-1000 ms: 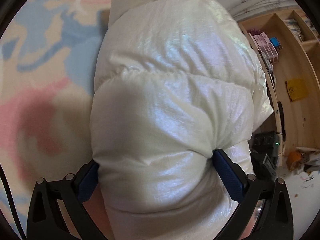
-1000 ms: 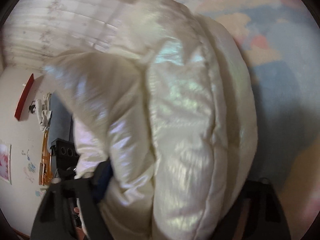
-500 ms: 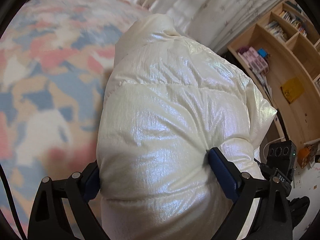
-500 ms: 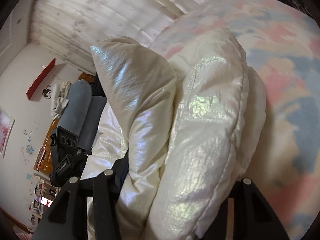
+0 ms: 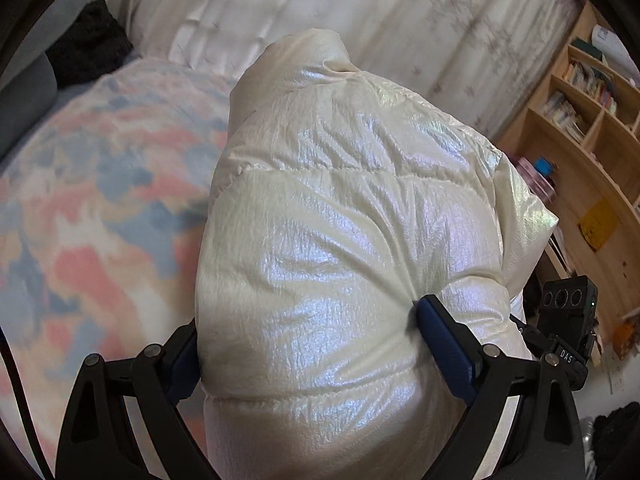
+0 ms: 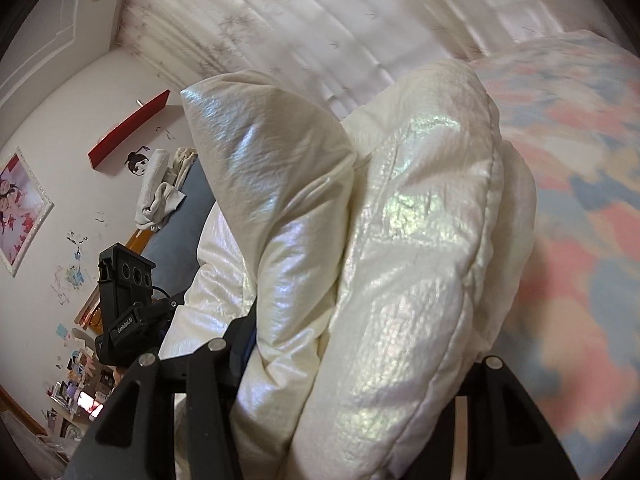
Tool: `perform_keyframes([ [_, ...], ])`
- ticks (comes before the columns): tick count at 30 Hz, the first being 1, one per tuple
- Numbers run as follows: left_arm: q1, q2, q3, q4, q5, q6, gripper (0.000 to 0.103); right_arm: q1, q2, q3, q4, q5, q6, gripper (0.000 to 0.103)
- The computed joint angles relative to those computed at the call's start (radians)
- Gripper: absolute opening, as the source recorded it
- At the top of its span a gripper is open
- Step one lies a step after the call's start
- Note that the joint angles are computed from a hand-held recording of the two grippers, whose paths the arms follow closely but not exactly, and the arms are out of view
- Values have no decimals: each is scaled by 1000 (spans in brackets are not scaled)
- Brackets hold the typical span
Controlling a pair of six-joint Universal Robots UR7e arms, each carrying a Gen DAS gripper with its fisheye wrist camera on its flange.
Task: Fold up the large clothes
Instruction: 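Lift the folded jacket with both grippers and carry it across the bed, then lower the folded jacket onto the bed and open both grippers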
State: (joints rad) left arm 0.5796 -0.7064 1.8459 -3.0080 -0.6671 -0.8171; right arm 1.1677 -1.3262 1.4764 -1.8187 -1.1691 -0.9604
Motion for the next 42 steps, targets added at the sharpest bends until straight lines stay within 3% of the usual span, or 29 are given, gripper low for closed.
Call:
perform_keyframes([
  [3, 68, -49, 49, -102, 3, 118, 95, 54, 77, 6, -83, 9, 39, 49],
  [8, 192, -30, 39, -248, -29, 277, 95, 101, 202, 12, -229, -4, 85, 49],
  [11, 261, 11, 37, -320, -69, 323, 95, 102, 265, 6, -294, -21, 108, 49],
  [15, 346, 90, -13, -328, -48, 335, 96, 102, 359, 1, -401, -101, 138, 50],
  [17, 362, 118, 8, -483, -78, 377, 98, 92, 388, 5, -442, -112, 140, 56],
  [21, 376, 127, 33, -583, -112, 401, 98, 82, 386, 24, -465, -85, 155, 59],
  [27, 356, 102, 30, -487, -40, 374, 98, 105, 370, 48, -481, -137, 287, 60],
  [33, 306, 87, 47, -366, 58, 237, 98, 98, 383, 38, -503, -186, 336, 83],
  [37, 215, 55, 91, -191, 184, 71, 98, 116, 320, 78, -547, -286, 291, 90],
  [38, 200, 43, 102, -162, 199, 44, 98, 123, 299, 94, -563, -316, 277, 91],
  [42, 80, -31, 160, 150, 234, -235, 98, 136, 173, 185, -590, -413, 160, 93],
])
